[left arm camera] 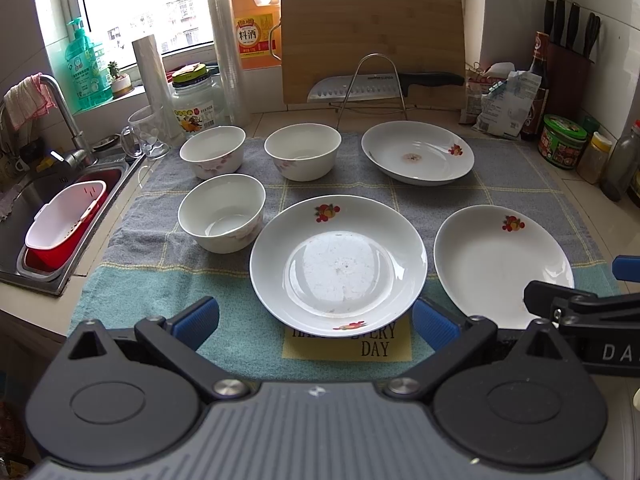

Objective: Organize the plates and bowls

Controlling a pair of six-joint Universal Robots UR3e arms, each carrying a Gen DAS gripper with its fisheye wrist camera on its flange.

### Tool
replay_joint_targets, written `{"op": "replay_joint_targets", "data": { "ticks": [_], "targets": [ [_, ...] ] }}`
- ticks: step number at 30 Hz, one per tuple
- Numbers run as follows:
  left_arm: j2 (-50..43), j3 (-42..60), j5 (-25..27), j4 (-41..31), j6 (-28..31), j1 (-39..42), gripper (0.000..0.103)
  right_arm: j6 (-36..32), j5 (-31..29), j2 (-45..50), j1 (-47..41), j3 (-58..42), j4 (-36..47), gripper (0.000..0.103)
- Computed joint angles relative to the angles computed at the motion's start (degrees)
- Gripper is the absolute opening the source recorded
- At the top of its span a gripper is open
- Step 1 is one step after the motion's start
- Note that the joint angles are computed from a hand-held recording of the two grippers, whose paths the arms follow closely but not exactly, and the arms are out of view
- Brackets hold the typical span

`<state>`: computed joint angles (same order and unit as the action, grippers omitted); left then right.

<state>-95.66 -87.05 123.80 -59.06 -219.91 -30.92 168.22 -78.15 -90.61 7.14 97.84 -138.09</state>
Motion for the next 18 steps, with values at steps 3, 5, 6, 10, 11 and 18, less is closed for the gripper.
{"op": "replay_joint_targets", "data": {
  "ticks": [3, 5, 6, 10, 11, 18],
  "targets": [
    [0.0, 0.0, 0.0, -0.1, 0.1, 0.0, 0.102, 0.0, 0.0, 0.0, 0.0, 0.0, 0.0, 0.103],
    [0.1, 0.0, 0.1, -0.1, 0.1, 0.0, 0.102, 0.0, 0.1, 0.1, -0.1, -0.2, 0.1, 0.103],
    [0.1, 0.1, 0.0, -0.2, 0.1, 0.1, 0.102, -0.1, 0.2, 0.0, -0.2, -0.2, 0.1, 0.103],
    [0.1, 0.1, 0.0, -0.2, 0.1, 0.1, 0.102, -0.1, 0.2, 0.2, -0.1, -0.6, 0.3, 0.103],
    [0.2, 0.1, -0.1, -0.4, 0.1, 0.1, 0.102, -0.2, 0.2, 0.3, -0.2, -0.7, 0.4, 0.103],
    [0.5, -0.1, -0.1, -0.3, 0.4, 0.3, 0.102, 0.0, 0.1, 0.4, -0.2, -0.6, 0.2, 0.103]
  ]
}}
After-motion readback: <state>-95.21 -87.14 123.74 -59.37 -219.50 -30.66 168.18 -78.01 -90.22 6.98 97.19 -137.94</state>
